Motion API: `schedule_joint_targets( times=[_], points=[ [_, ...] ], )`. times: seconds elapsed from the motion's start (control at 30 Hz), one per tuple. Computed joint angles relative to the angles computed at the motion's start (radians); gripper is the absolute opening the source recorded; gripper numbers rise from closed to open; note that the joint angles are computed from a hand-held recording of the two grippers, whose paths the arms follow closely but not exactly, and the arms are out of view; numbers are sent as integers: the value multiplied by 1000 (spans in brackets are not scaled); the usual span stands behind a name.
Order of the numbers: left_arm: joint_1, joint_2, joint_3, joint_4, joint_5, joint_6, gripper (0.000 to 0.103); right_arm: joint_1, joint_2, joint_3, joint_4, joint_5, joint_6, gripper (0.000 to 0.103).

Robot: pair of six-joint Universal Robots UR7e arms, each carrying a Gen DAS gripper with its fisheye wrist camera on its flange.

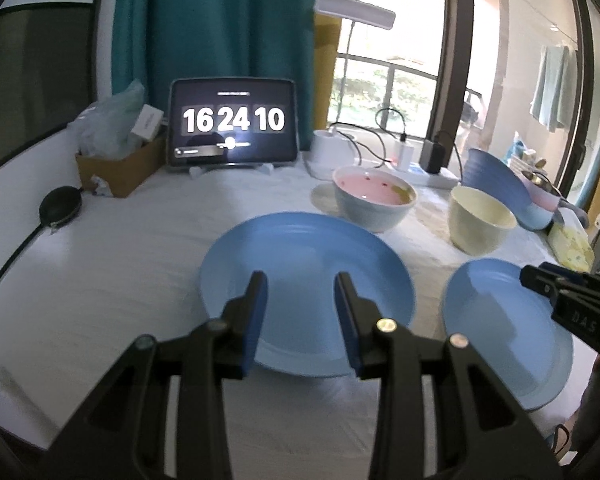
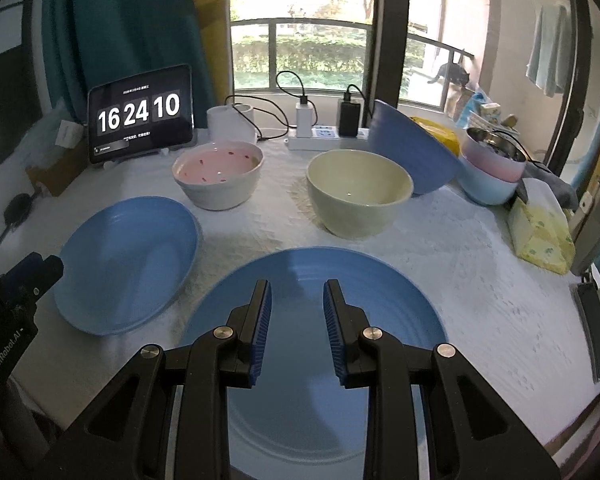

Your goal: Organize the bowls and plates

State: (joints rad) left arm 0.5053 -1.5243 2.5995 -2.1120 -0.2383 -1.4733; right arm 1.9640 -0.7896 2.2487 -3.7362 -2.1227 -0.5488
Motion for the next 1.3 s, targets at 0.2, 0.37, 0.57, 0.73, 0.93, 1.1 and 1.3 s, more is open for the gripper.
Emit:
schedule_joint_targets(
  times=[0.2, 0.37, 0.57, 0.73, 0.93, 1.1, 1.3],
  points=[
    [22, -52, 5, 69, 14, -37, 37, 20, 31, -33, 23, -11, 4, 29],
    [41, -94, 7, 127, 29, -64, 37, 34, 56, -62, 43, -20, 7, 29],
    [68, -129, 15, 142, 39, -58, 38, 49, 85, -92, 64, -27, 12, 29],
    [108, -135, 34, 24, 41, 35, 38, 58, 112, -123, 94, -33, 18, 29],
    [154, -121, 54, -153, 47, 166, 39, 65, 141, -162, 124, -36, 23, 29],
    [197, -75, 66, -361, 39, 304, 39, 65, 161, -195, 160, -37, 32, 29],
    [239, 5, 68, -626, 8, 488, 40, 57, 181, -232, 221, -28, 58, 29]
  ],
)
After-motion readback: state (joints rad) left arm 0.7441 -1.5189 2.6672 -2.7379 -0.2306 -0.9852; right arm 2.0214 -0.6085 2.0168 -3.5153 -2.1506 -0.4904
